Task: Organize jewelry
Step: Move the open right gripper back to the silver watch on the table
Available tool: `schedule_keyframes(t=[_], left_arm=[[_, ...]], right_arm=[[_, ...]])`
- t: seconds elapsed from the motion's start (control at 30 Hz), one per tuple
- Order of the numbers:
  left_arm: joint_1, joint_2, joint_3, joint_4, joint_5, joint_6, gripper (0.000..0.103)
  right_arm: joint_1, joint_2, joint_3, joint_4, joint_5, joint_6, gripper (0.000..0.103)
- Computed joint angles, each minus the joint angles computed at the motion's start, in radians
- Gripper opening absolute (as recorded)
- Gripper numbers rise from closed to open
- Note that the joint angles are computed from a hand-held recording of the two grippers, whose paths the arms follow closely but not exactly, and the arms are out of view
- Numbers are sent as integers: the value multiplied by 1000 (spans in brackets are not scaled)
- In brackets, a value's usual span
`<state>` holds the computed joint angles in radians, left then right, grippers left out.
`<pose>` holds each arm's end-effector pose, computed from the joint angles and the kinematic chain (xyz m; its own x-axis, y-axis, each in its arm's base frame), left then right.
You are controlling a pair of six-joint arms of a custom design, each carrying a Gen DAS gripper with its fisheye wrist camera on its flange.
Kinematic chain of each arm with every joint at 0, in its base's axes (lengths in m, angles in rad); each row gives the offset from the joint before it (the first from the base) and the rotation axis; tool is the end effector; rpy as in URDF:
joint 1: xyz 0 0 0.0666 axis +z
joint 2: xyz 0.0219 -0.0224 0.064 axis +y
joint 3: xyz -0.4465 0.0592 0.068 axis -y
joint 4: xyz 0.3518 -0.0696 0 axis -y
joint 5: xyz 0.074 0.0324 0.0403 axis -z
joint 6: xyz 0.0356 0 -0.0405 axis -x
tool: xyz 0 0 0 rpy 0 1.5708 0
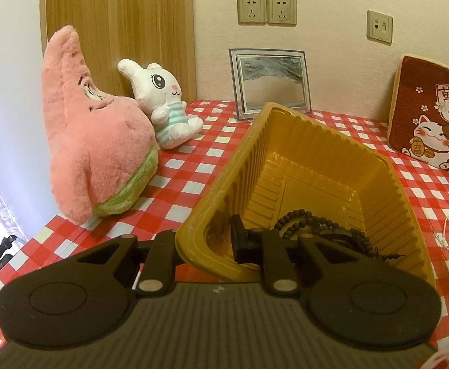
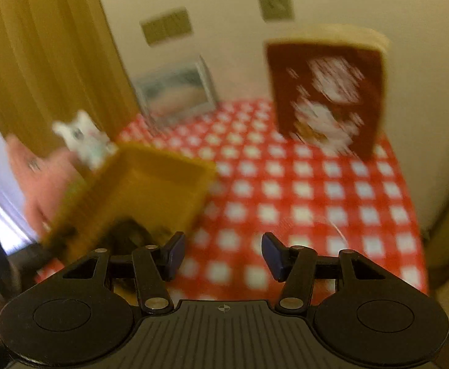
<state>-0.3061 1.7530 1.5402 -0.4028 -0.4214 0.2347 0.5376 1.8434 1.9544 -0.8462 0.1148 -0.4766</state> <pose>0.5767 -0.1674 0.4214 -0.5254 -0.0565 -0.8490 -0.1703 0.9846 0.0399 0.5505 0.3230 0.5078 -0.7118 0.1062 -0.6943 -0.1229 0.9544 0.2720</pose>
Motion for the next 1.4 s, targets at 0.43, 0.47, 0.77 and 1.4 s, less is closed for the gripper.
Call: schedule_keyframes(t=[0.43, 0.47, 0.77, 1.4], left_arm=[[2, 2, 3, -1, -1, -8, 17], [2, 2, 3, -1, 0, -10, 17], [4, 2, 3, -2, 0, -13, 17], [5, 0, 3, -5, 1, -14, 17]], right_arm=[[-15, -51, -189, -29, 62, 7, 55], [-20, -50, -193, -22, 65, 31, 55], [-65, 9, -151, 22, 48, 278, 55], [-113, 171, 39, -104, -118, 589, 20]])
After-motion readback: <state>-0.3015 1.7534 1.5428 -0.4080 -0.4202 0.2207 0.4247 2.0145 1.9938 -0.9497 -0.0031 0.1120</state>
